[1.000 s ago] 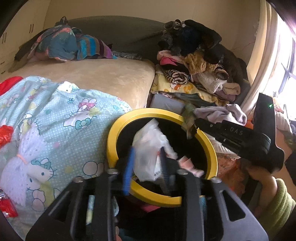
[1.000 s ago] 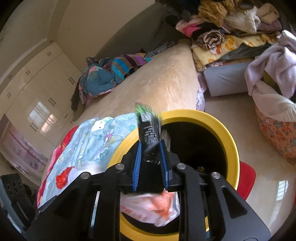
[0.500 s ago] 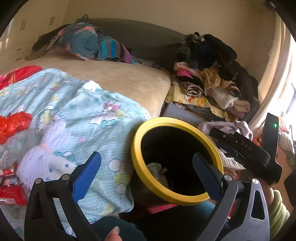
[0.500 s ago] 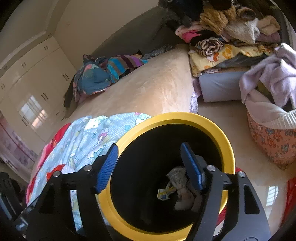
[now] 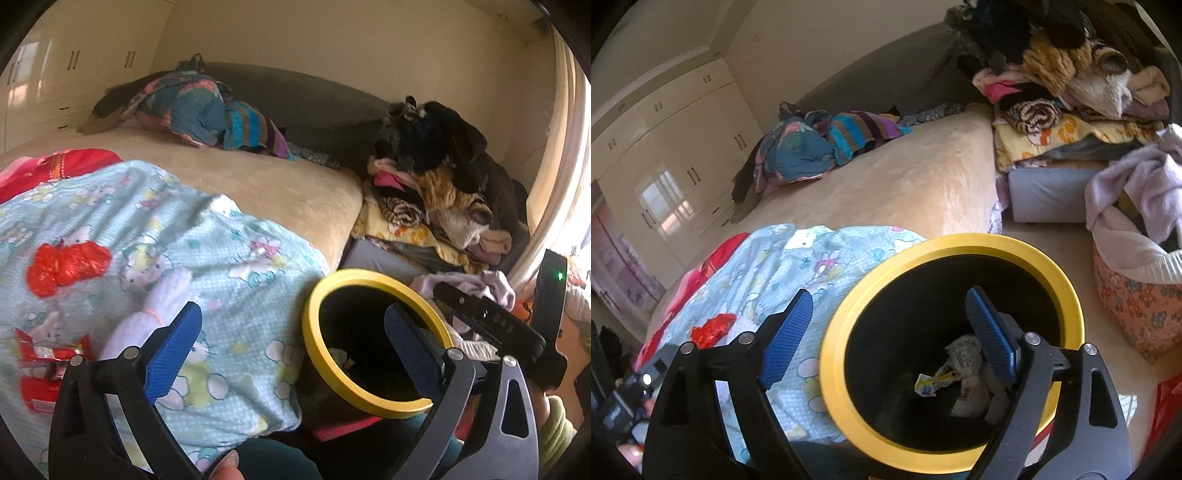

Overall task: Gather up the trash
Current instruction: 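Move both open tools back over the trash on the blanket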

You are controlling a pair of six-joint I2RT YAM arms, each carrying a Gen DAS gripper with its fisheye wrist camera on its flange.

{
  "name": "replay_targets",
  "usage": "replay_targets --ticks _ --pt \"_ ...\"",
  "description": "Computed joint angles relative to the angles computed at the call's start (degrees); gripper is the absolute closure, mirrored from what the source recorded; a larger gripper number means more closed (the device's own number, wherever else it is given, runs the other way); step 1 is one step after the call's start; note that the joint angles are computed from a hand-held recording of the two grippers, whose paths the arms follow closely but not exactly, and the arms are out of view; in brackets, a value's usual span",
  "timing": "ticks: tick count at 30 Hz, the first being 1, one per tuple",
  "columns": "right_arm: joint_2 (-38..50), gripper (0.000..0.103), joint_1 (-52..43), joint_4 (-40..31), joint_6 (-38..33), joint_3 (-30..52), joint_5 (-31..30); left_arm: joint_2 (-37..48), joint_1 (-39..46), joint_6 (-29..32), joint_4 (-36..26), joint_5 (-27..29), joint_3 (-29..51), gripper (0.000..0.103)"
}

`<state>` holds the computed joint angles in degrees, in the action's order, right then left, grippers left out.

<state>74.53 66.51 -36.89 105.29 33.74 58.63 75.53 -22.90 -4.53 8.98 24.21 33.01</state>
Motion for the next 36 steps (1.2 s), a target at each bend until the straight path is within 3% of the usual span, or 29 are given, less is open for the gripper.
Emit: replay_targets --ticks 15,36 --pt "5.73 0.023 1.42 3.23 -9.77 7.26 1.18 -1.74 10.65 -0.46 -0.09 2.87 0.57 0.007" --pt "15.76 0.021 2.62 17.15 -29.10 15.66 -1.42 4.07 22.53 -0.24 0.84 5.57 4.27 0.007"
